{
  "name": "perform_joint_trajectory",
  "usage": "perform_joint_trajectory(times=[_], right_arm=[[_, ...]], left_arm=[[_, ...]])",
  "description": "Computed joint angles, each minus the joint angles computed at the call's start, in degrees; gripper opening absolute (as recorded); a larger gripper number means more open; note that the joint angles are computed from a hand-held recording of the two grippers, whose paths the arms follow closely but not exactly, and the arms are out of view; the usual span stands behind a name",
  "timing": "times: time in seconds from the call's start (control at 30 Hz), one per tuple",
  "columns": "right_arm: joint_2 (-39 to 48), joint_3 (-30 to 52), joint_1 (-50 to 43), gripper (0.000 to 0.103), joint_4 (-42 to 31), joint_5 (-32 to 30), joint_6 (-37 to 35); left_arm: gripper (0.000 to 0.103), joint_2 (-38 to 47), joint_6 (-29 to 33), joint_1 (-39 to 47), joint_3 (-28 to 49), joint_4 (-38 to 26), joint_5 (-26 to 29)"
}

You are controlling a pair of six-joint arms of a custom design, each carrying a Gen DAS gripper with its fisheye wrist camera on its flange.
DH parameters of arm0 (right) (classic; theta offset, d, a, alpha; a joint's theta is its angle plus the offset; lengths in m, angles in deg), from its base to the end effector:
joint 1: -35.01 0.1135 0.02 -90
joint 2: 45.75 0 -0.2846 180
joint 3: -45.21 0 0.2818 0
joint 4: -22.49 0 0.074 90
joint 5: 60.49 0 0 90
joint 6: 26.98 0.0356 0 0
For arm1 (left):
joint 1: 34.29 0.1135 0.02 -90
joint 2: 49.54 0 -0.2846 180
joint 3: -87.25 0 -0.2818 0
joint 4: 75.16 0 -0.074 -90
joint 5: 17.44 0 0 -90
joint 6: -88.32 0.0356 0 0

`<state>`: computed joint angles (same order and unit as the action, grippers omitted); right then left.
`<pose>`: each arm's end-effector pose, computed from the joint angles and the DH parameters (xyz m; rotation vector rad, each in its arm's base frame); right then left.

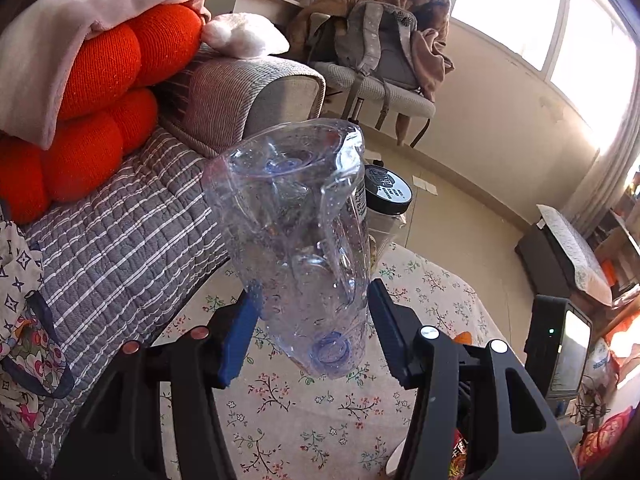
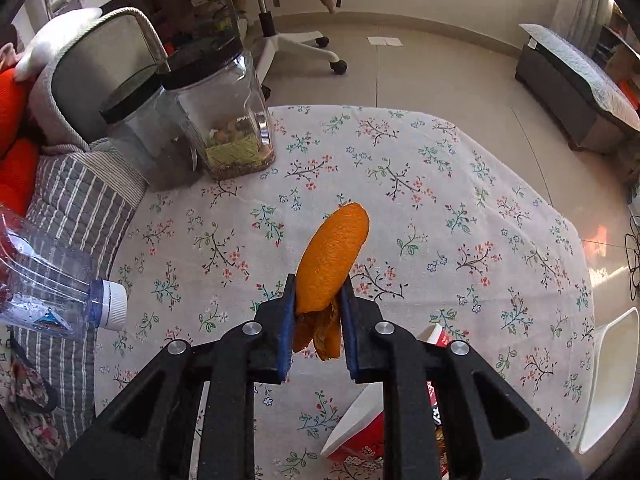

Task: Collect trash
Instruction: 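Grasp the remaining orange peel with the right gripper while the left gripper lifts the bottle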

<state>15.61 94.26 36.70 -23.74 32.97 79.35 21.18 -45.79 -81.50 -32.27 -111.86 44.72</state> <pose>0.2160 0.0042 0.2098 0.3518 2.5660 0.0370 0.1993 -0.1908 0.2550 -0.1608 2.2798 -0.2478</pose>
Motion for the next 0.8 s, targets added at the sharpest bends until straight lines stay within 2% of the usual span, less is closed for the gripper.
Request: perform_joint_trajectory(times=[0.23,0.47,0.67,0.8], right_arm=[[-9.8,-1.8,-12.3,0.019,0.7,-2.4,-7.7],[-21.6,-4.7,-23.9,0.019,-0.3,-5.4,-17.1],[-30.6,-6.1,-37.9,0.019,-1.9,-14.0,-27.7],[-33.3,-5.6,-51.3,0.019,-3.6,-23.9,-35.7]], left_arm=[[0.055,2.5,0.4,-5.1,2.1,1.1,-3.6],[0.055,6.2,0.1,-12.3,5.3,2.5,-9.8],[0.055,10.0,1.9,-19.2,7.9,5.9,-15.5],[0.055,12.3,1.4,-23.1,9.6,6.8,-17.3]])
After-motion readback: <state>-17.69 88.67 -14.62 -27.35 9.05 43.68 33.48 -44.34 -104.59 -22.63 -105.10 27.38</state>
